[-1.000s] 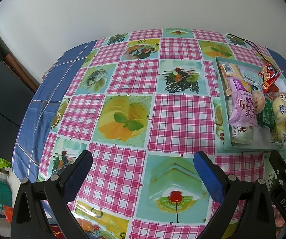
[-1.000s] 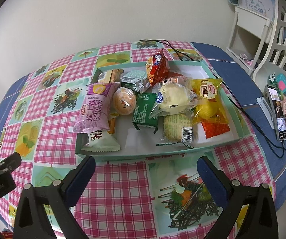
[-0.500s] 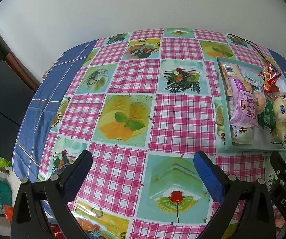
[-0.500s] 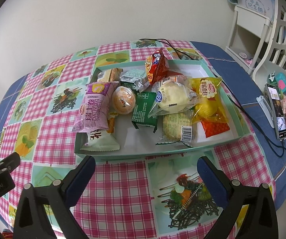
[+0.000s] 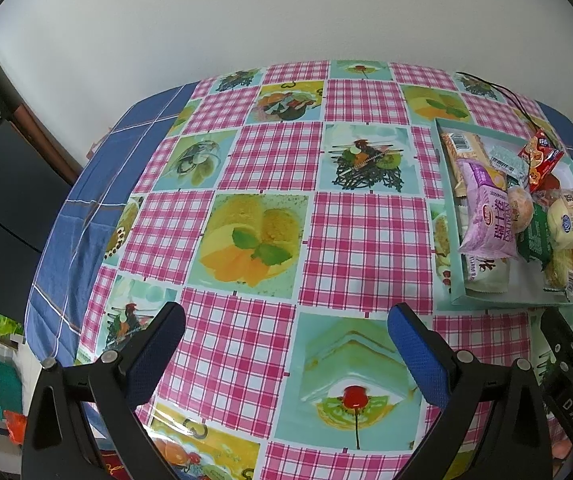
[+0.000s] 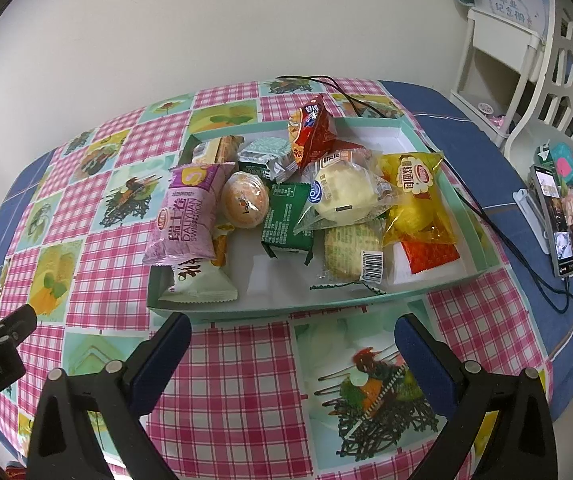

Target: Organize snacks

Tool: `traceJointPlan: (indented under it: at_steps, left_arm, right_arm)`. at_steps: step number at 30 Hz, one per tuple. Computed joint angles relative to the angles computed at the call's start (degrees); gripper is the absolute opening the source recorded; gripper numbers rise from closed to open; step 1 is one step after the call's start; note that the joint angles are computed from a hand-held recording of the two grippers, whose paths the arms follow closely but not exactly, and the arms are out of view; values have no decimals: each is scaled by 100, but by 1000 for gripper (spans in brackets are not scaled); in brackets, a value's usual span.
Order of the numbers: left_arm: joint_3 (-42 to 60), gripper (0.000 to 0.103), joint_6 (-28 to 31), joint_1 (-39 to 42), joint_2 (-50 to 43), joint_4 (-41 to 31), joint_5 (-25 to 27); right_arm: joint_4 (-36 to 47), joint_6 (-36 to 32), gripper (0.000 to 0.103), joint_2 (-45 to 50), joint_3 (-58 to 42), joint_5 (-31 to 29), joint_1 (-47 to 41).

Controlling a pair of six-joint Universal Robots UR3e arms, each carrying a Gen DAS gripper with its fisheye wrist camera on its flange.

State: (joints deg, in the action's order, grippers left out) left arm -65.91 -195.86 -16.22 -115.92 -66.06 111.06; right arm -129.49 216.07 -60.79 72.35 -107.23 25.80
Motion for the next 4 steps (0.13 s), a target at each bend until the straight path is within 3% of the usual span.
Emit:
traceJointPlan:
  at_steps: [4]
  left_arm:
    - [179,101,-41,-29,-95,-112,-25]
  right_arm:
    - [3,24,103,-3,15,-6,3]
